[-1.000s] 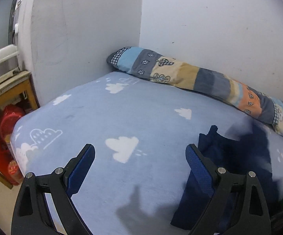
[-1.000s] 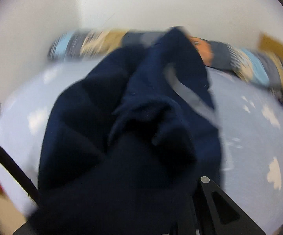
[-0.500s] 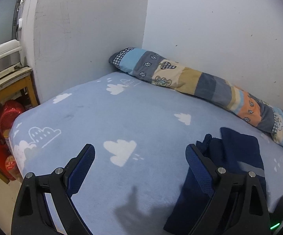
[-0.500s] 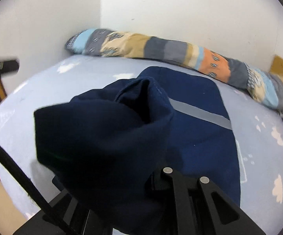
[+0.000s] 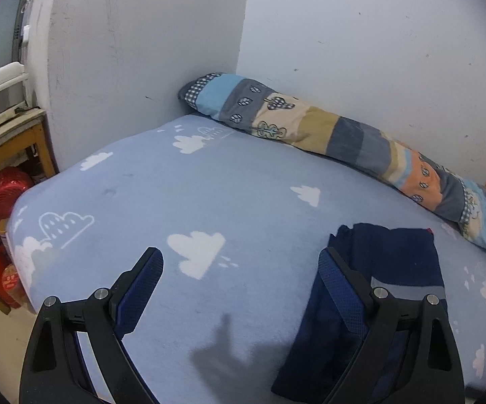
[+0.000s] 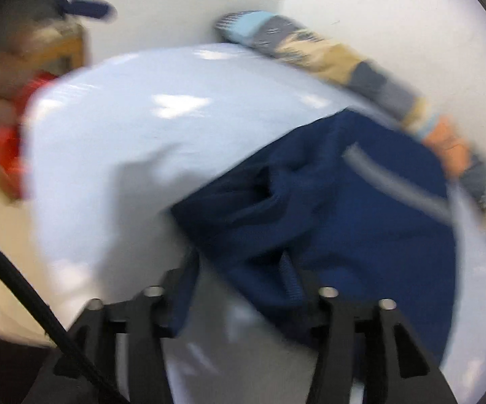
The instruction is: Fold large clothes
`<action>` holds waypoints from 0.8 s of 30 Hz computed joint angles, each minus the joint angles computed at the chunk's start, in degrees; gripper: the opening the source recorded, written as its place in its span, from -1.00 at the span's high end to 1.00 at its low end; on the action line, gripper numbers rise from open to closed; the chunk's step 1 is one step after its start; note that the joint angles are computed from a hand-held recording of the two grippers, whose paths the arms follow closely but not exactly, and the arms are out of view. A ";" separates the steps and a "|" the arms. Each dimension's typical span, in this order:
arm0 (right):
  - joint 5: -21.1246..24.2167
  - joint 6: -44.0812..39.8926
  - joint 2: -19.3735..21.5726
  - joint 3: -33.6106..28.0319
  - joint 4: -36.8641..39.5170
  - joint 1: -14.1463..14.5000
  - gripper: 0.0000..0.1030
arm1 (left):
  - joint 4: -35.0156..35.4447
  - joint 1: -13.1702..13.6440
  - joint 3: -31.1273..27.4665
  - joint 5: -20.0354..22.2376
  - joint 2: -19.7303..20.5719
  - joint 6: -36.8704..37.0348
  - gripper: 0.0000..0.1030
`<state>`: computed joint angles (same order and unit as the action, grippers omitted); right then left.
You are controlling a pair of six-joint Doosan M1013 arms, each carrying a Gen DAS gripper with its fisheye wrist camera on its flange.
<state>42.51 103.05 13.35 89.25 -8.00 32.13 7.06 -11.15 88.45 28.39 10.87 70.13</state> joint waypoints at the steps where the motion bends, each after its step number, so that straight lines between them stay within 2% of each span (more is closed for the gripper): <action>1: -1.30 -3.57 -1.18 1.09 7.27 -1.79 -0.07 | -1.75 0.06 0.04 0.04 0.03 1.90 -0.81; 3: -3.65 -8.47 -4.65 4.02 19.76 -5.74 -0.07 | -6.77 0.25 -0.17 0.78 0.30 7.15 -0.81; 5: -6.71 -6.57 -8.20 6.96 23.10 -8.85 -0.06 | -13.06 0.41 -0.46 1.81 0.63 12.52 -0.81; 7: -6.97 -0.84 -10.88 8.42 19.39 -11.74 0.03 | -18.11 0.28 -0.63 2.50 0.88 17.11 -0.81; 10: -4.78 8.74 -13.04 9.75 6.56 -14.09 0.57 | -20.88 -0.87 -0.75 3.04 1.17 21.41 -0.81; 11: -4.60 9.66 -13.30 10.27 6.08 -14.91 0.64 | -22.07 -1.37 -0.77 3.33 1.27 23.44 -0.81; 13: -4.98 8.35 -13.68 12.01 11.06 -17.12 0.71 | -24.74 -2.19 -0.62 3.96 1.46 27.26 -0.81; 15: -4.60 9.07 -12.70 12.44 12.07 -16.82 0.73 | -28.93 -2.93 -0.68 5.67 1.89 32.46 -0.81; 17: -4.24 4.87 -11.10 11.93 16.40 -16.73 0.84 | -29.20 -4.16 -0.59 6.78 2.14 34.91 -0.81; 18: -4.39 5.09 -10.24 11.69 14.79 -15.35 0.85 | -28.41 -4.77 -0.45 6.83 2.14 35.36 -0.81; 20: -3.29 8.23 -8.16 10.40 5.31 -11.71 0.91 | -27.44 -5.86 -0.05 6.78 2.16 36.85 -0.81; 22: -1.82 8.27 -6.14 9.44 2.01 -10.67 0.91 | -26.78 -6.57 0.17 7.30 2.31 37.80 -0.81; 24: -2.61 7.13 -5.39 9.49 2.57 -10.74 0.91 | -26.24 -6.91 0.30 7.79 2.60 38.18 -0.81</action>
<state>39.90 110.18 7.97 98.74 -5.42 21.40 -19.18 -18.06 88.75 36.18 13.47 108.31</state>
